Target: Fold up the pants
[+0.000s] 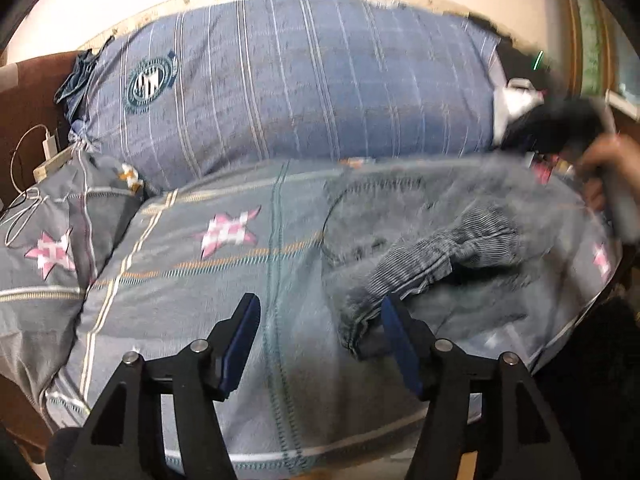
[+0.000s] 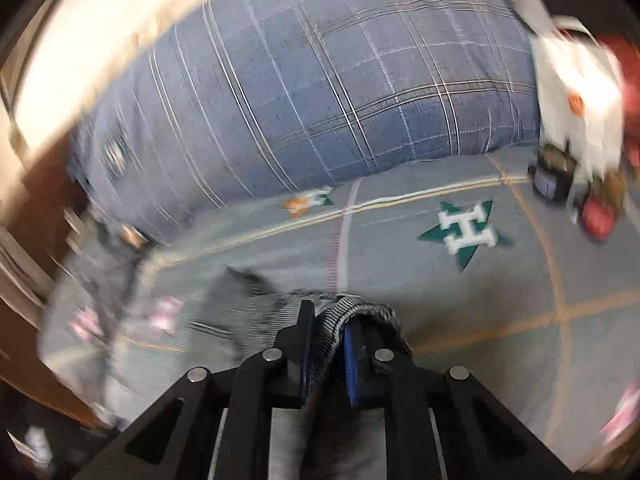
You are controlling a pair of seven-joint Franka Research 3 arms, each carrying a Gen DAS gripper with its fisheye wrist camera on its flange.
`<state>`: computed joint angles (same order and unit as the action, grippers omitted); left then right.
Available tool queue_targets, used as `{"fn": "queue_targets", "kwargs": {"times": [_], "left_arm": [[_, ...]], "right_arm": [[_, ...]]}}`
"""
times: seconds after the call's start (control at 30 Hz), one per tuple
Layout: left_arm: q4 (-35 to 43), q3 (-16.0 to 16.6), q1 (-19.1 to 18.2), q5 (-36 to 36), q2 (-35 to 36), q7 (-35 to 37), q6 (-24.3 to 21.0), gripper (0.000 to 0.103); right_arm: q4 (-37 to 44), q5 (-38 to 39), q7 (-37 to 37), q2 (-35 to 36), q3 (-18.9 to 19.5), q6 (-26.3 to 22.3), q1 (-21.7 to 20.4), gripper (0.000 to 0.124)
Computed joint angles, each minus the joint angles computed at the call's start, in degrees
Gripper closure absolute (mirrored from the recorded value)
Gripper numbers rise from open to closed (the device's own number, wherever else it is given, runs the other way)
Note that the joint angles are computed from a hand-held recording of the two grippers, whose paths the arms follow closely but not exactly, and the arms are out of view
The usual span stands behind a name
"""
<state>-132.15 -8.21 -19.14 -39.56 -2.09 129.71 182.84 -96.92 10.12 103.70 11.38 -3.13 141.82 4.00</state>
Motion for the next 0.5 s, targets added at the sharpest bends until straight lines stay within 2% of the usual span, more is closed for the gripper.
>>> {"fn": "queue_targets", "kwargs": {"times": [0.03,0.07,0.1,0.13,0.2,0.23,0.27,0.33,0.4,0.43,0.47,0.5], "left_arm": [[1.6,1.1,-2.2,-7.9,0.2,7.1,0.2,0.035],[2.8,0.7,-2.3,-11.8,0.7,10.6,1.5,0.034],[3.6,0.1,-2.0,-13.4,1.1,11.7,2.3,0.031],[4.4,-0.3,-1.3,-12.4,1.8,10.5,2.3,0.029],[5.0,-0.1,0.2,-2.0,3.1,0.9,1.5,0.029],[6.0,-0.7,1.1,-0.7,4.0,-0.1,1.2,0.029],[7.0,-0.3,1.0,2.1,5.1,-2.0,1.1,0.029],[8.2,4.0,-1.6,13.3,7.0,-11.9,-0.1,0.029],[9.9,6.4,-3.1,19.7,8.9,-17.6,-1.9,0.029],[10.4,6.2,-2.7,20.6,9.6,-18.7,-2.4,0.029],[10.8,4.0,-0.8,18.6,9.9,-17.2,-2.7,0.029],[10.8,3.4,-0.1,19.5,10.1,-18.2,-3.1,0.029]], "right_arm": [[1.7,-2.1,1.9,2.1,-0.9,-1.0,0.1,0.109],[2.1,-3.0,3.8,3.5,-1.5,-1.6,0.0,0.108],[1.7,-1.2,3.2,4.0,-1.3,-3.4,-1.0,0.108],[-0.6,3.0,1.9,3.1,-0.4,-2.8,-2.1,0.108],[-7.5,8.5,-1.0,-0.9,0.6,2.2,-3.1,0.089],[-11.7,9.9,0.4,-4.0,0.3,3.7,-3.0,0.061],[-15.7,12.2,0.5,-6.7,0.4,6.1,-3.1,0.045],[-22.8,17.0,1.1,-12.2,0.4,10.1,-2.9,0.045],[-28.5,30.7,-6.7,-17.5,-0.9,10.5,-0.6,0.045],[-29.8,33.6,-8.7,-18.7,-0.2,9.8,-0.6,0.045],[-30.9,33.8,-9.2,-19.5,0.1,7.8,0.1,0.045],[-31.1,34.3,-9.3,-19.5,0.2,6.5,0.8,0.045]]}}
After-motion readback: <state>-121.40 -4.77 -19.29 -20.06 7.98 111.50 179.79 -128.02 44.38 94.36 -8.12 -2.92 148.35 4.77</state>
